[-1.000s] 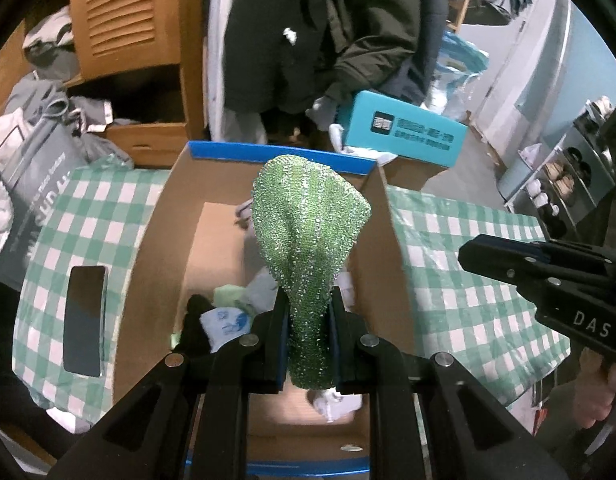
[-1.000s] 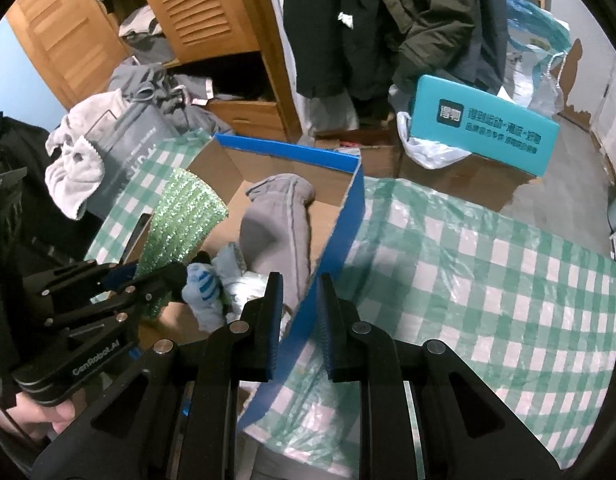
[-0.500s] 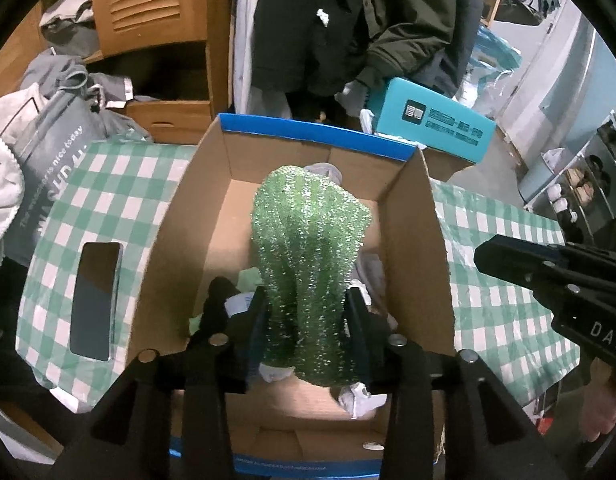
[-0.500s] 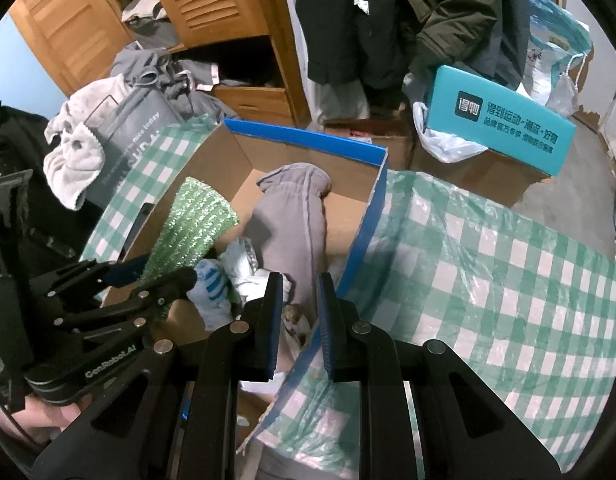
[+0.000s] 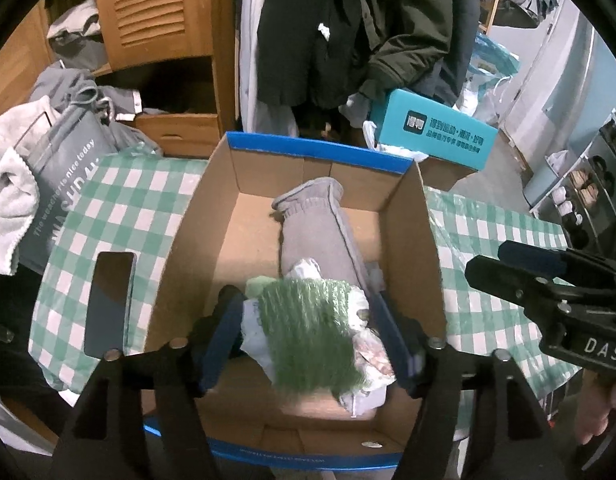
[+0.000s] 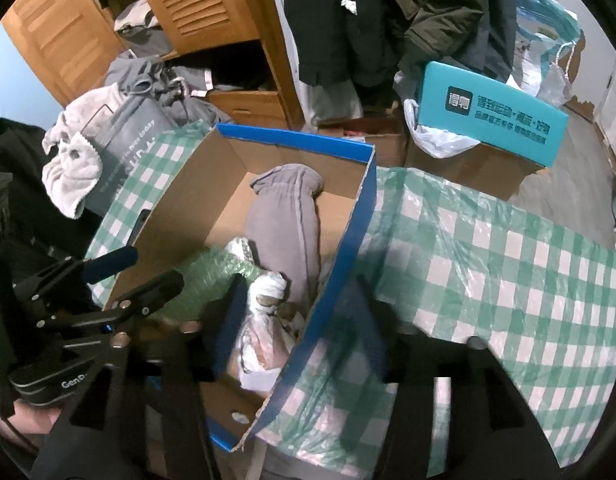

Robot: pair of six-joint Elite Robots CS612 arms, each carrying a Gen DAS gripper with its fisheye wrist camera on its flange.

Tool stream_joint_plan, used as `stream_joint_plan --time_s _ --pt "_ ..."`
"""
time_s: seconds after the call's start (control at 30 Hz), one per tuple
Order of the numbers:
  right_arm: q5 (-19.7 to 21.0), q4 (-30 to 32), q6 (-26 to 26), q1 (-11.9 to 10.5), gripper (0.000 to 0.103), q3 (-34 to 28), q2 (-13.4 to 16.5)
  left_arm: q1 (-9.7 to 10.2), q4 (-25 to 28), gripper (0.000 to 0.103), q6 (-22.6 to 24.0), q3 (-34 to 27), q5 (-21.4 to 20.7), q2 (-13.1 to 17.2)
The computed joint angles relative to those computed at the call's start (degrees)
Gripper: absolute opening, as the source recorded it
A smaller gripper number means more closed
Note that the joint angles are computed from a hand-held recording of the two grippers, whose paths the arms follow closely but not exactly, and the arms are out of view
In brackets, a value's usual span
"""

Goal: Organize soft objects

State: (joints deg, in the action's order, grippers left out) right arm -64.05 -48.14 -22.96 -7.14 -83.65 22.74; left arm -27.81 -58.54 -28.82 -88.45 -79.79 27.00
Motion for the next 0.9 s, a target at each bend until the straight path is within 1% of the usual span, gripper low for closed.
stream_joint_plan --time_s 0.1,0.17,0.2,0.23,0.4,0.53,0.73,0.8,0.83,0.9 --pt "0.36 0.24 -0.08 -0.09 0.058 -0.08 -0.1 -0.06 -0.19 0.074 -0.06 -0.1 -0.02 -0.13" --pt "0.5 0.1 0.25 -0.2 0.062 -0.32 -0.08 -0.11 -0.11 0.077 -0.27 -0.13 0.02 -0.24" --pt "0.54 0.03 0.39 -0.24 0.066 -0.38 -0.07 -0.12 -0.16 0.078 -0.16 -0.13 0.12 -0.24" --pt "0.63 -0.06 0.65 -0.32 0.068 -0.52 -0.02 -0.23 -0.21 0.078 -0.18 -0.16 0.24 -0.3" --pt "0.61 -0.33 1.47 -0.81 0.069 -1.04 0.0 -0.78 -0.81 0.079 0.55 -0.58 1.11 -0.57" --pt "0.49 -1.14 2.36 -1.32 0.071 -1.79 0.15 -1.42 -1.61 0.081 1.62 -0.84 2.85 -0.79" --pt "0.47 -2.96 3.37 -2.2 0.074 -3.18 0.4 -1.91 -3.02 0.082 3.09 -1.09 2.64 -0.95" --pt "0.48 -3.16 3.4 -2.42 0.074 -3.48 0.41 -2.15 -3.36 0.084 3.58 -1.11 2.89 -1.03" --pt "0.55 -3.3 3.43 -2.56 0.075 -3.7 0.44 -2.33 -3.58 0.087 3.79 -1.14 3.31 -1.07" --pt "0.42 -3.56 3.53 -2.76 0.075 -3.99 0.49 -2.58 -3.94 0.088 3.97 -1.21 3.98 -1.12"
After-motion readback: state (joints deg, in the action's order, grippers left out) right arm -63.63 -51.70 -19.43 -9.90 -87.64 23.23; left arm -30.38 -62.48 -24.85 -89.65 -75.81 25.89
